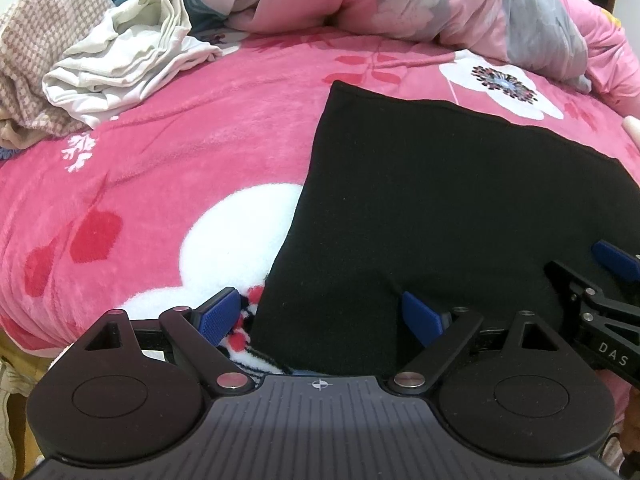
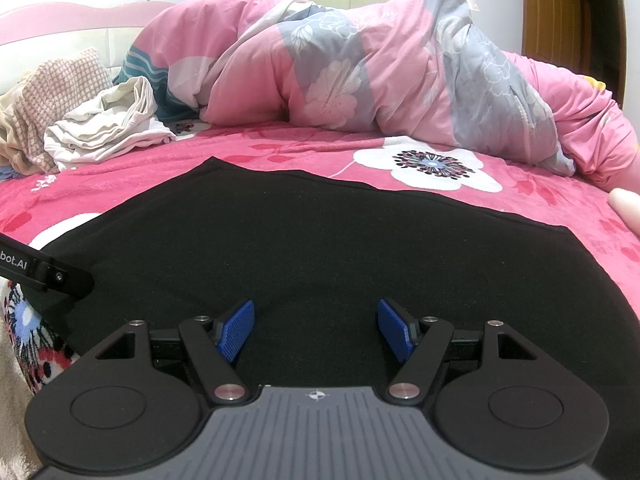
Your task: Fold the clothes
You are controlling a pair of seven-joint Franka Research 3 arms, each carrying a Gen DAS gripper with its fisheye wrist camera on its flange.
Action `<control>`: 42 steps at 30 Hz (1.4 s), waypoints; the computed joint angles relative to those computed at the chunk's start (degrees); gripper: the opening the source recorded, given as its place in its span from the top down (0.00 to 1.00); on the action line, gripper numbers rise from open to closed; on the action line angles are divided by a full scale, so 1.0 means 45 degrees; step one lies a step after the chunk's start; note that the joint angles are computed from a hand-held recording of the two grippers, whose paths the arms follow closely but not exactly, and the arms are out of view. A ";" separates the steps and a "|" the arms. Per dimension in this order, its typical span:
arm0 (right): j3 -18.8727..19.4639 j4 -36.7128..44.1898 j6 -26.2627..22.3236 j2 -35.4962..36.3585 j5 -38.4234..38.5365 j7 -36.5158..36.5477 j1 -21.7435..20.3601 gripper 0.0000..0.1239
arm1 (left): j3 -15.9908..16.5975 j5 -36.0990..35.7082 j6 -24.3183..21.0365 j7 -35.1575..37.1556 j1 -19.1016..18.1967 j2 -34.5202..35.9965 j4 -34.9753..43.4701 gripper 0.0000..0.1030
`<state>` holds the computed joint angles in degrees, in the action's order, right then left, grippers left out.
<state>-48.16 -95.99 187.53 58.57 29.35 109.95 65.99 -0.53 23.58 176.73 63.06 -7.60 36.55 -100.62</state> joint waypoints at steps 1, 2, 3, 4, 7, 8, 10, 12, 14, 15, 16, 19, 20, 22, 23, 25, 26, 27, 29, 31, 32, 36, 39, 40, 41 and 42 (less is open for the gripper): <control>0.0012 -0.0003 -0.0002 -0.0015 -0.0002 -0.0011 -0.0009 0.43 | 0.0011 -0.0008 -0.0010 0.0008 -0.0014 -0.0002 0.0003 0.13; 0.0018 -0.0003 -0.0012 -0.0025 -0.0006 -0.0020 -0.0016 0.42 | 0.0017 -0.0007 -0.0012 0.0007 -0.0021 -0.0004 0.0001 0.13; 0.0020 0.0001 -0.0031 -0.0035 -0.0012 -0.0025 -0.0018 0.42 | 0.0024 -0.0005 -0.0014 0.0006 -0.0028 -0.0006 -0.0002 0.13; 0.0020 0.0005 -0.0053 -0.0045 -0.0024 -0.0024 -0.0020 0.42 | 0.0024 -0.0006 -0.0014 0.0007 -0.0028 -0.0006 -0.0002 0.13; 0.0012 0.0005 -0.0121 -0.0077 -0.0086 0.0016 -0.0020 0.43 | -0.0033 -0.0011 0.0002 0.0069 0.0027 -0.0012 -0.0018 0.13; -0.0004 0.0014 -0.0160 -0.0075 -0.0114 0.0044 -0.0011 0.42 | -0.0060 -0.0016 0.0001 0.0101 0.0053 -0.0013 -0.0021 0.13; -0.0042 0.0032 -0.0242 -0.0068 -0.0194 0.0129 0.0008 0.43 | -0.0133 -0.0033 -0.0027 0.0192 0.0118 -0.0009 -0.0006 0.13; -0.0063 0.0043 -0.0318 -0.0084 -0.0321 0.0214 0.0006 0.43 | -0.0206 -0.0056 -0.0055 0.0289 0.0182 -0.0004 0.0010 0.13; -0.0100 0.0052 -0.0401 -0.0092 -0.0450 0.0334 0.0016 0.42 | -0.0273 -0.0081 -0.0084 0.0393 0.0240 0.0007 0.0032 0.13; -0.0132 0.0057 -0.0437 -0.0079 -0.0518 0.0408 0.0032 0.42 | -0.0313 -0.0096 -0.0103 0.0456 0.0273 0.0022 0.0055 0.13; -0.0166 0.0062 -0.0471 -0.0062 -0.0586 0.0485 0.0050 0.42 | -0.0375 -0.0123 -0.0130 0.0528 0.0328 0.0035 0.0080 0.13; -0.0272 0.0067 -0.0575 -0.0023 -0.0793 0.0730 0.0117 0.42 | -0.0482 -0.0211 -0.0128 0.0673 0.0425 0.0059 0.0098 0.13; -0.0261 0.0091 -0.0594 -0.0031 -0.0891 0.0776 0.0078 0.42 | -0.0474 -0.0230 -0.0115 0.0691 0.0418 0.0064 0.0096 0.13; -0.0271 0.0107 -0.0629 -0.0032 -0.1045 0.0886 0.0055 0.42 | -0.0440 -0.0254 -0.0102 0.0712 0.0384 0.0068 0.0095 0.13; -0.0265 0.0103 -0.0628 -0.0040 -0.1120 0.0928 0.0037 0.42 | -0.0431 -0.0265 -0.0106 0.0724 0.0373 0.0070 0.0097 0.13; -0.0259 0.0104 -0.0630 -0.0049 -0.1238 0.0993 0.0008 0.42 | -0.0431 -0.0287 -0.0139 0.0753 0.0361 0.0070 0.0113 0.13; -0.0273 0.0096 -0.0630 -0.0043 -0.1276 0.1035 0.0018 0.42 | -0.0424 -0.0294 -0.0150 0.0760 0.0350 0.0072 0.0120 0.13; -0.0286 0.0086 -0.0626 -0.0039 -0.1308 0.1072 0.0030 0.42 | -0.0422 -0.0301 -0.0158 0.0768 0.0344 0.0073 0.0125 0.13; -0.0289 0.0053 -0.0592 -0.0044 -0.1364 0.1111 0.0038 0.42 | -0.0424 -0.0317 -0.0162 0.0781 0.0344 0.0076 0.0129 0.13; -0.0266 0.0025 -0.0546 -0.0059 -0.1387 0.1105 0.0026 0.42 | -0.0396 -0.0326 -0.0160 0.0765 0.0315 0.0077 0.0132 0.12; -0.0263 0.0008 -0.0522 -0.0062 -0.1385 0.1093 0.0027 0.42 | -0.0415 -0.0341 -0.0138 0.0769 0.0333 0.0079 0.0127 0.12; -0.0141 -0.0007 -0.0471 -0.0178 -0.1388 0.0910 -0.0073 0.41 | -0.1220 -0.0682 0.0296 0.1126 0.1124 0.0066 -0.0096 0.12; 0.0129 -0.0181 -0.0223 -0.0620 -0.1404 0.0612 -0.0234 0.41 | -0.2521 -0.1245 0.1034 0.1679 0.2450 -0.0022 -0.0568 0.12; 0.0234 -0.0259 -0.0096 -0.0795 -0.1360 0.0452 -0.0284 0.41 | -0.2616 -0.1373 0.1259 0.1688 0.2610 -0.0088 -0.0708 0.12; 0.0369 -0.0362 0.0265 -0.0939 -0.1292 0.0252 -0.0328 0.41 | -0.2722 -0.1479 0.1479 0.1682 0.2780 -0.0150 -0.0843 0.12; 0.0665 -0.0456 0.0816 -0.1143 -0.1346 -0.0124 -0.0468 0.41 | -0.2840 -0.1565 0.1695 0.1660 0.2963 -0.0207 -0.0972 0.12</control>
<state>-45.17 -98.04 191.20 53.43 23.30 109.40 63.88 -13.31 16.54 184.36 70.53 5.73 35.61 -104.99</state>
